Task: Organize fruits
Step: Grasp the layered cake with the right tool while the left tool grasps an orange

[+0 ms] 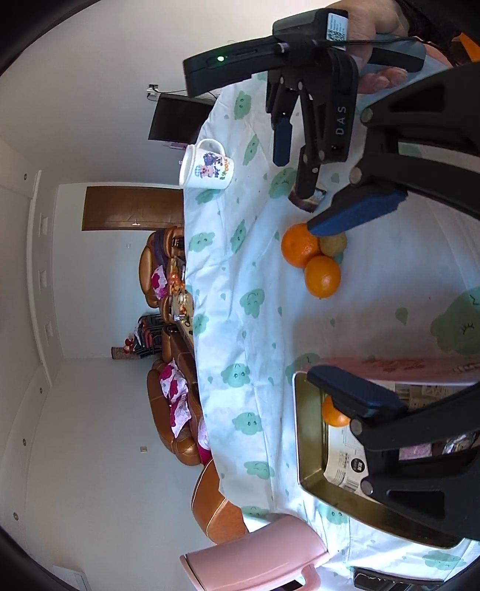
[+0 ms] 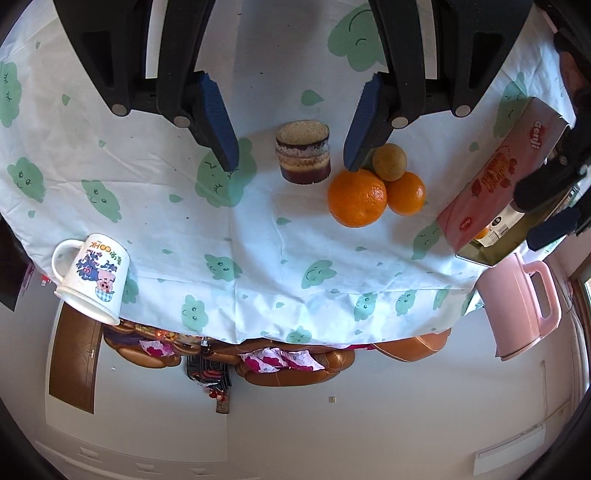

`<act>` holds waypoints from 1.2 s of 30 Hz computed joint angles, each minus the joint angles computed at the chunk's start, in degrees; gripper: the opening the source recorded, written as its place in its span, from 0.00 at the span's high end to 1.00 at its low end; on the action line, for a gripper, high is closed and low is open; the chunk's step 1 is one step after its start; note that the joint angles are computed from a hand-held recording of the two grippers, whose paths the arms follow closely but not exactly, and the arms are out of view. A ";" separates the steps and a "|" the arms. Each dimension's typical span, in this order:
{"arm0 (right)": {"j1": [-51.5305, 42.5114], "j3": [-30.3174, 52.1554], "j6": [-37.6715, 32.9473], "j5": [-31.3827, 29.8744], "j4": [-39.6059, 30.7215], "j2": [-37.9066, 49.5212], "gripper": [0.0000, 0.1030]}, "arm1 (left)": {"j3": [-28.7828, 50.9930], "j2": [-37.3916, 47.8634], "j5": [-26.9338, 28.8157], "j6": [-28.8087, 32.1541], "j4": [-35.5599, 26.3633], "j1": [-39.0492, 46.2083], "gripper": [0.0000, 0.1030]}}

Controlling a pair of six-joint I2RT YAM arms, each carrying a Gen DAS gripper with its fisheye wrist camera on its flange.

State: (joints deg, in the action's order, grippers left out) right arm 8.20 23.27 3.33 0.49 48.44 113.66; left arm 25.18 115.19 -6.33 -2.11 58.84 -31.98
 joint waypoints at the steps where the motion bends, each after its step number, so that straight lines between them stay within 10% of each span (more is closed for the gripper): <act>1: 0.30 0.73 -0.33 0.51 -1.26 0.14 0.41 | 1.03 0.59 -0.08 -0.05 -1.13 -0.43 0.28; 4: -0.03 4.54 -0.85 -1.18 -7.05 1.88 0.42 | 3.81 2.59 -0.95 -0.11 -4.05 -1.47 0.28; 7: -0.89 7.47 -0.98 -3.76 -11.50 3.41 0.64 | 6.98 4.32 -0.76 -0.43 -7.65 -1.58 0.28; 18: -1.08 5.21 0.07 -2.69 -8.45 2.34 0.64 | 20.44 9.32 -1.56 0.31 -23.91 -1.47 0.42; 31: -1.69 3.52 0.71 -2.35 -5.21 1.80 0.64 | 24.11 10.84 1.28 -1.94 -27.96 0.13 0.43; 36: -0.74 2.58 0.60 -0.90 -3.83 1.48 0.64 | 25.31 11.39 4.50 -2.14 -30.09 1.17 0.60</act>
